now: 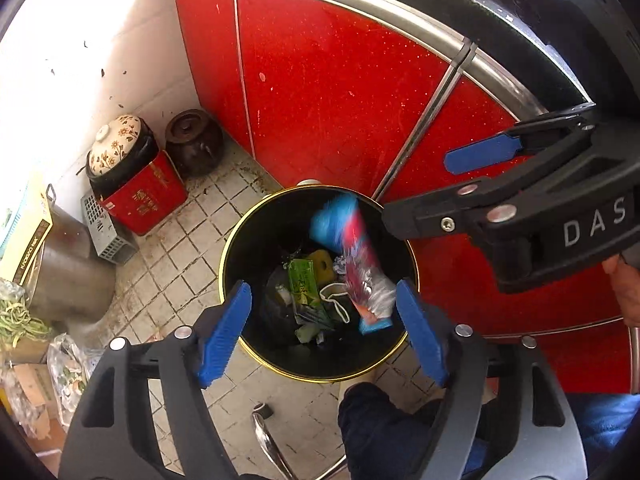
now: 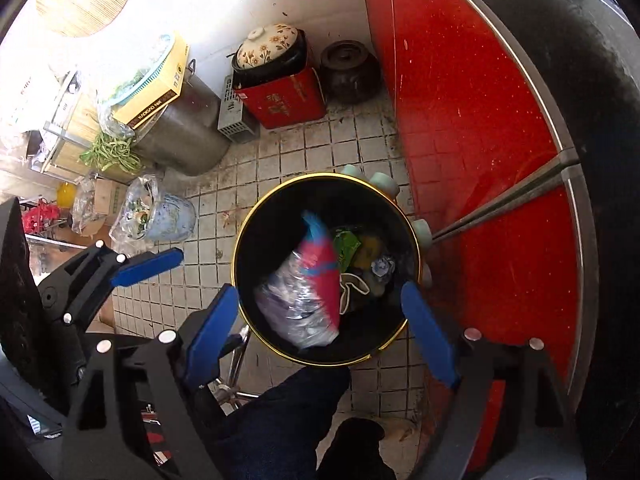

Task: Collect trash
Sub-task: 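Carry toothpaste tube and pink wrapper over the bin and open both grippers, then move both grippers back toward the red cap and marker on the counter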

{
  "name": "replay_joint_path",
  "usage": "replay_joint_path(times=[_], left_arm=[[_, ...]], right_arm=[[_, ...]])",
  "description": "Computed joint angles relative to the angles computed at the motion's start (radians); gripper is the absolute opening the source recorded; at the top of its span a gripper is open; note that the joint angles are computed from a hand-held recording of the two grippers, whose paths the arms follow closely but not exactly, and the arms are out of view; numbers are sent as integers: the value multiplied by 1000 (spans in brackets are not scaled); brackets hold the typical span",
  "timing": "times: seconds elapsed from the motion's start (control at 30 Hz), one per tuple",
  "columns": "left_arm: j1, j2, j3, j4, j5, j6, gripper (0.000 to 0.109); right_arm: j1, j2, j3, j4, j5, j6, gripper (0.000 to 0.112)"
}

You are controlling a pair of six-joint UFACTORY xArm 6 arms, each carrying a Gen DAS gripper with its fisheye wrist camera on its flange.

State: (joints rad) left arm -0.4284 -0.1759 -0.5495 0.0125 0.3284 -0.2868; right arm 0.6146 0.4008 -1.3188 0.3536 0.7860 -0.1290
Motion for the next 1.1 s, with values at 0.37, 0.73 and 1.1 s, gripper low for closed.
replay_joint_path(times=[0.37,0.73,1.1], left_arm=[[-17,-137,-2,182,139,-154,94],[-193,-71,-350,274,319,-159,96],[-486,442,-1013,-56,329,190,96]], right_arm=[[-2,-117,32,51,18,-31,81],[-222,-707,343,-126,-25,170,95],[-856,-1317,635,-355,213,377,95]])
